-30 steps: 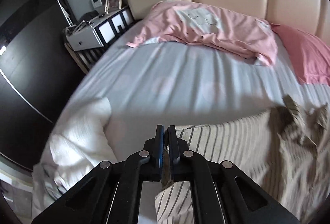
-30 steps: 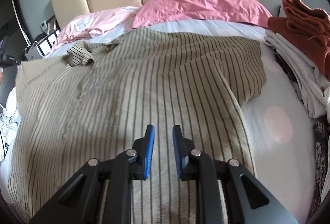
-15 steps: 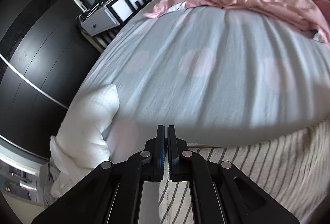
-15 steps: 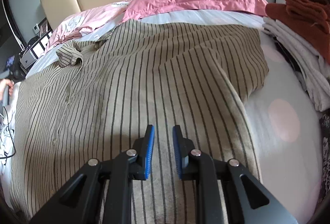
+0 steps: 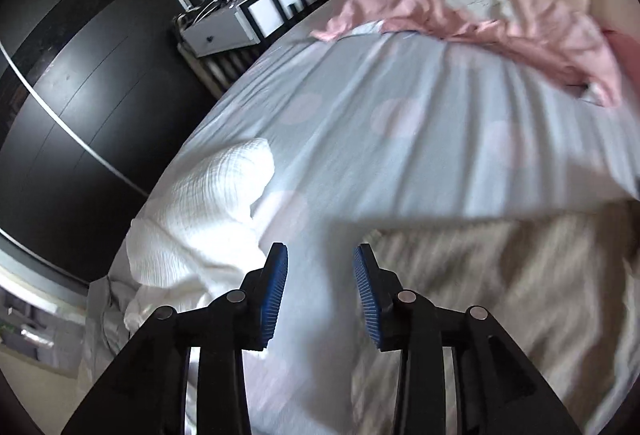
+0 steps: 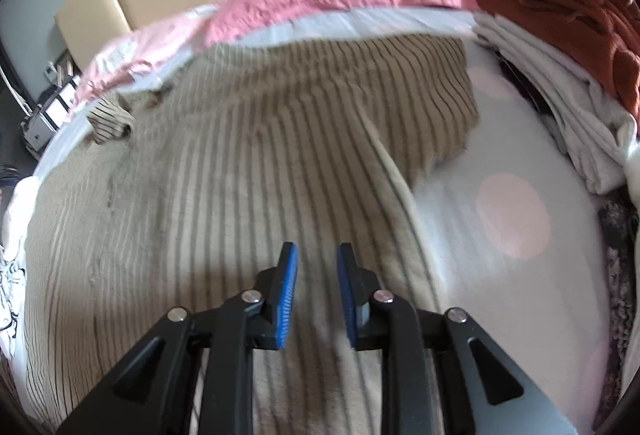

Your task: Fold clothes

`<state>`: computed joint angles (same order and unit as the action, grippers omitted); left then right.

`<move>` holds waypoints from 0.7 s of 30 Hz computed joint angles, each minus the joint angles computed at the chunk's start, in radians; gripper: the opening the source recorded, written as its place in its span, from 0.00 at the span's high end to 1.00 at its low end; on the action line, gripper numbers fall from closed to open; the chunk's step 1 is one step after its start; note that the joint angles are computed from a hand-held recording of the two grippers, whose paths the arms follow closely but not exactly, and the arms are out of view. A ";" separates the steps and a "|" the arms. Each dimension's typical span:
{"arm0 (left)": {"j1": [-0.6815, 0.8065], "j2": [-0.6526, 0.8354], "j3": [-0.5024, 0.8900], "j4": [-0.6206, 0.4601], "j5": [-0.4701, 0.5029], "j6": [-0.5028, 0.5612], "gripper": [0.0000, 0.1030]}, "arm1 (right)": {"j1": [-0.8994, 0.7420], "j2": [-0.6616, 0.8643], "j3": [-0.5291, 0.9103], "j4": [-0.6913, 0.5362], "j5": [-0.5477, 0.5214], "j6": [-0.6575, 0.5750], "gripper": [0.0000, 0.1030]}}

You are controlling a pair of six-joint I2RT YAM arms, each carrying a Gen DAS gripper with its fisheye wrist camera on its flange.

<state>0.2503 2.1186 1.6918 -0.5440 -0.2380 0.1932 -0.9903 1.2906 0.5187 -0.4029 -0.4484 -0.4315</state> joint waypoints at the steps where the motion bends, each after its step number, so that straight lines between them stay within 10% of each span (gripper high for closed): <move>1: 0.002 -0.071 -0.077 0.002 0.036 0.009 0.64 | -0.042 0.018 0.027 -0.048 -0.034 -0.015 0.79; 13: 0.034 -0.919 -0.874 -0.246 0.287 0.088 0.64 | -0.492 0.115 0.260 -0.696 -0.059 -0.446 0.78; 21: 0.217 -1.250 -1.028 -0.484 0.453 0.240 0.63 | -0.782 0.170 0.478 -1.053 0.071 -0.832 0.78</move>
<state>0.4671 0.8683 0.6633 -1.0281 0.2147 0.4337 -1.7727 1.4609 0.9969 -1.4563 -0.3773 -1.2635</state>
